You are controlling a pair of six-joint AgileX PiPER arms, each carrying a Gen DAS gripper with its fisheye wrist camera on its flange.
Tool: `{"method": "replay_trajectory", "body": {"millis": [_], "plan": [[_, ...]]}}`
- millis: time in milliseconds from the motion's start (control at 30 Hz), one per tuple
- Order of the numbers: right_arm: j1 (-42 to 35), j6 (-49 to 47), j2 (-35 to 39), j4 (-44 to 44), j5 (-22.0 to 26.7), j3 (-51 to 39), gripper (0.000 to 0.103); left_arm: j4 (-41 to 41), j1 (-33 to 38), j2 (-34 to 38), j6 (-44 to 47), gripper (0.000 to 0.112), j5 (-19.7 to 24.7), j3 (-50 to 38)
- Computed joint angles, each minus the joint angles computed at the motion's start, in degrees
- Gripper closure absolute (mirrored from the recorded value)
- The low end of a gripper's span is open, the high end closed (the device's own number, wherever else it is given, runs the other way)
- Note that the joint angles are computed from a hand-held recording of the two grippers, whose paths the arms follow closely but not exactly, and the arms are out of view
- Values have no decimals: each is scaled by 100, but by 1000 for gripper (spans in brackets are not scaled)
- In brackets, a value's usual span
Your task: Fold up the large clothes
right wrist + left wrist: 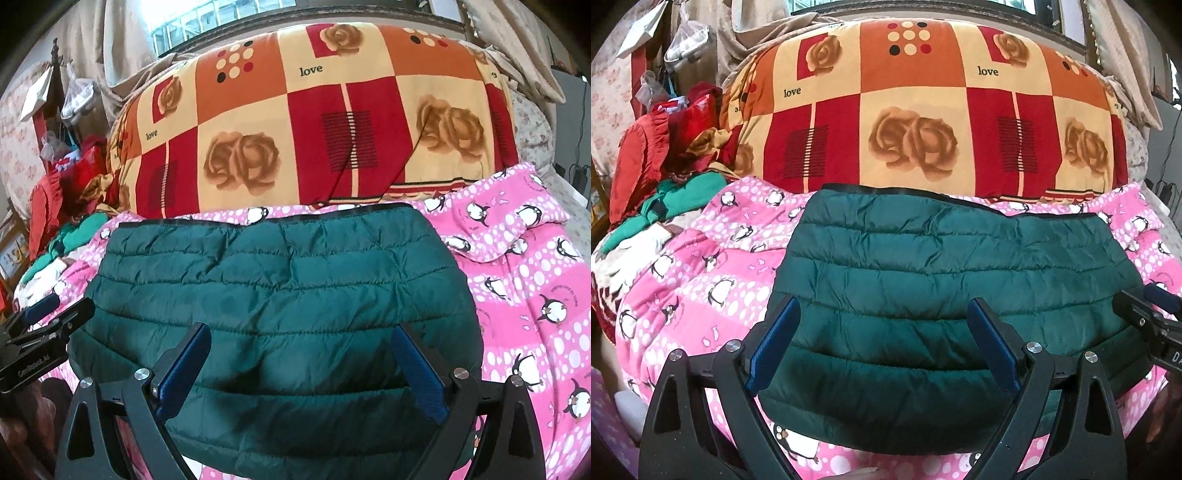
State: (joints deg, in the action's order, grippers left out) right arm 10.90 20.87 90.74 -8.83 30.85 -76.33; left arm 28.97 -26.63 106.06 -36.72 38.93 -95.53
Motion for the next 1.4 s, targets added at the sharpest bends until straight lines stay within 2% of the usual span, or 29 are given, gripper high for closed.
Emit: {"method": "replay_trajectory", "body": {"millis": [767, 1100, 1400], "plan": [[223, 164, 108, -212, 73, -43, 6, 20, 115, 134, -253, 21, 133, 12], [516, 681, 210, -1039, 227, -154, 6, 85, 155, 134, -333, 21, 95, 74], [505, 584, 244, -957, 245, -183, 6, 77, 163, 137, -324, 21, 114, 59]]}}
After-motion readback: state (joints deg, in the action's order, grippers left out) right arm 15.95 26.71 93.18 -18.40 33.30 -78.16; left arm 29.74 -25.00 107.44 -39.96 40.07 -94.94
